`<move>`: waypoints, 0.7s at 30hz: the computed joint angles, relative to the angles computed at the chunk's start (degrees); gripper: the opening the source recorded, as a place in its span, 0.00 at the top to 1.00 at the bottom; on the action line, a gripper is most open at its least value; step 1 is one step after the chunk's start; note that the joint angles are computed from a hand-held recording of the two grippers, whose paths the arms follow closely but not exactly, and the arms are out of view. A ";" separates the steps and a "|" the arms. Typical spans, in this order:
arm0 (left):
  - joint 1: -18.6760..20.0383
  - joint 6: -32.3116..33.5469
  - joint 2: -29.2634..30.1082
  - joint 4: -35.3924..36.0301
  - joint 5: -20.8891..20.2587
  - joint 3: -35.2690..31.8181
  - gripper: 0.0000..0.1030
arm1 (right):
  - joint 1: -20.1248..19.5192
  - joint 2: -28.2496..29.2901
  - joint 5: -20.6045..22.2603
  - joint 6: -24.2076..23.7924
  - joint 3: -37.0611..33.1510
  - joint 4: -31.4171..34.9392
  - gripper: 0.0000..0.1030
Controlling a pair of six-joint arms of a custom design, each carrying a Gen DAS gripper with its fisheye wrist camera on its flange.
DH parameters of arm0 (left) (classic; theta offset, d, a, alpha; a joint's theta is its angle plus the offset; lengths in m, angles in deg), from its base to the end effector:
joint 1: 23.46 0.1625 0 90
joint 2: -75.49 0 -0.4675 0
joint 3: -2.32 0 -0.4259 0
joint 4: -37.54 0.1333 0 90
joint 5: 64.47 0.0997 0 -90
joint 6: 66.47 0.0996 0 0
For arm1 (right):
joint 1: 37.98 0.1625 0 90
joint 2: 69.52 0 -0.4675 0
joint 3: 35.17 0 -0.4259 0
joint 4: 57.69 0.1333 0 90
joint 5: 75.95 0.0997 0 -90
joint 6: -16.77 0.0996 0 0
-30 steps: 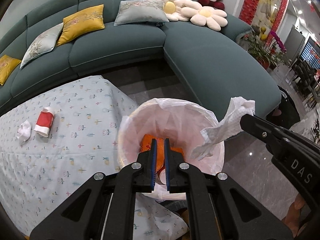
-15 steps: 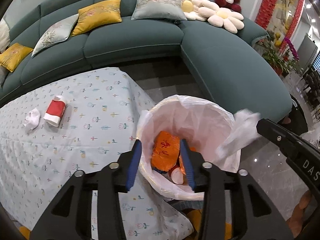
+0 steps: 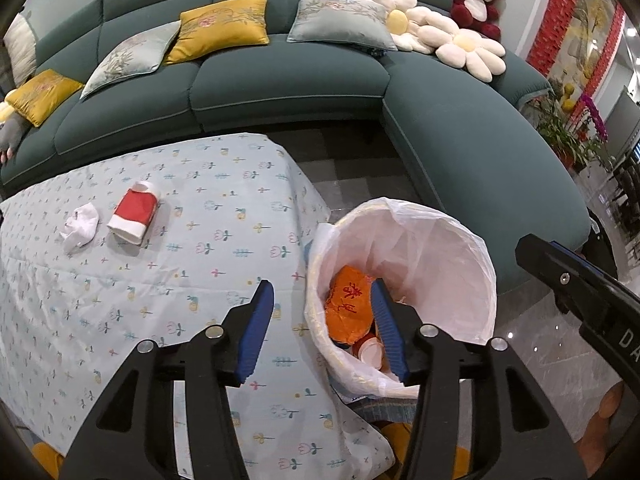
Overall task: Collect trash
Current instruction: 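Withdraw both open grippers from the wastebasket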
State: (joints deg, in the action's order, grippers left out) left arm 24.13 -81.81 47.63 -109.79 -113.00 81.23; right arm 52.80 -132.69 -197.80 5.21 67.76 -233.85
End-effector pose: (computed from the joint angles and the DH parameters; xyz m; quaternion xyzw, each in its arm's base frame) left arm -0.3845 -0.7164 -0.0135 0.1997 0.9124 -0.2156 0.2848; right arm 0.0898 -0.6673 0.3211 -0.0125 -0.8904 0.3535 0.2867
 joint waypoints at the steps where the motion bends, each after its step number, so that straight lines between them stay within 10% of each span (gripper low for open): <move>1: 0.13 -0.21 -0.33 -0.11 0.13 0.30 0.53 | 0.30 0.28 -0.24 -0.19 -0.17 -0.11 0.57; 21: 4.95 -4.03 -9.44 -2.94 5.07 7.41 0.42 | 6.61 9.13 -2.02 -1.21 -6.45 3.01 0.42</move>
State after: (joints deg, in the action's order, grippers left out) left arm 29.08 -85.83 38.20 -112.73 -107.93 88.64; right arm 59.41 -123.56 -199.81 3.99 61.31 -230.84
